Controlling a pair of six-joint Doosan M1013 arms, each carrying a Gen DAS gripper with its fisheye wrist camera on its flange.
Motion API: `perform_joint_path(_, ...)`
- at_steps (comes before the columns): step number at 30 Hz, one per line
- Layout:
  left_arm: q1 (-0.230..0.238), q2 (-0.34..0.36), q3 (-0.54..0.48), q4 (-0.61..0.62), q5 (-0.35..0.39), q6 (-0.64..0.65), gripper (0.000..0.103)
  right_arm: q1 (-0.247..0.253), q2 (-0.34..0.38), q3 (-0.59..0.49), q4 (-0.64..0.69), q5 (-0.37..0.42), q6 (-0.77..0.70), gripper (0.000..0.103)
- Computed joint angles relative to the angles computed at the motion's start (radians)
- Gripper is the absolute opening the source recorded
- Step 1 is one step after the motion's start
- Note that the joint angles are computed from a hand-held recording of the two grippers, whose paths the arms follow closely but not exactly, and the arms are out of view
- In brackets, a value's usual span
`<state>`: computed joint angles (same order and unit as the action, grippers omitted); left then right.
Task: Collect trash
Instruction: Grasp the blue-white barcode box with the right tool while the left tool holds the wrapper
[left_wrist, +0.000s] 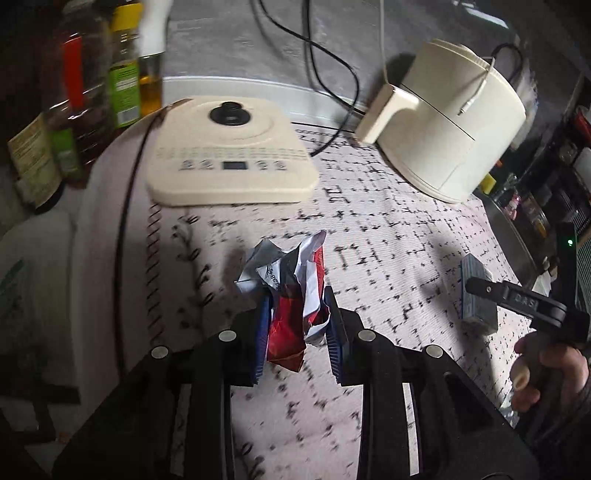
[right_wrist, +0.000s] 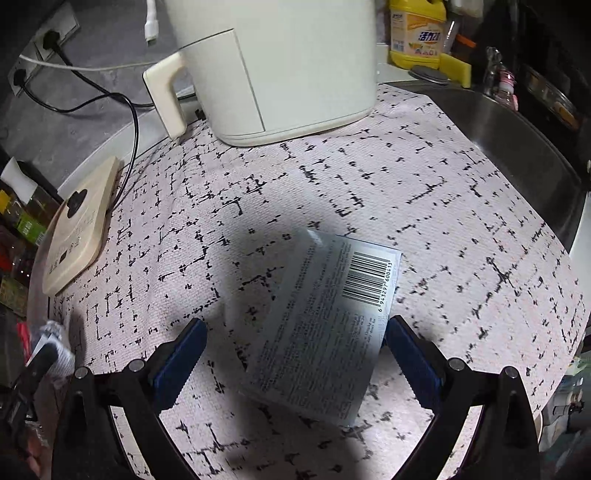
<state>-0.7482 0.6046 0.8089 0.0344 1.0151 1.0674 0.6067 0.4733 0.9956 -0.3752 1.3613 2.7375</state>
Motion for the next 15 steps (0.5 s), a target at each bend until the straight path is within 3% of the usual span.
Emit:
perform_joint_path(7,-0.006,-0.059,0.099,0.046,-0.037,-0.084,0.027,0.001,0.054,-0.059,0.004,0.113,-0.097,0.095)
perform_joint_path(9,-0.012,-0.069,0.114,0.058,-0.042,-0.103,0.027,0.0,0.051,-0.054,0.006,0.106,-0.104,0.095)
perform_joint_path(10,-0.014,-0.072,0.118,0.064,-0.042,-0.111,0.027,0.0,0.049,-0.052,0.005,0.105,-0.11,0.091)
perform_joint_path(12,-0.02,-0.077,0.125,0.074,-0.045,-0.126,0.027,0.002,0.037,-0.04,-0.008,0.083,-0.121,0.072)
perform_joint_path(15,-0.031,-0.076,0.123,0.091,-0.045,-0.141,0.027,-0.005,0.023,-0.024,0.018,0.063,-0.138,0.068)
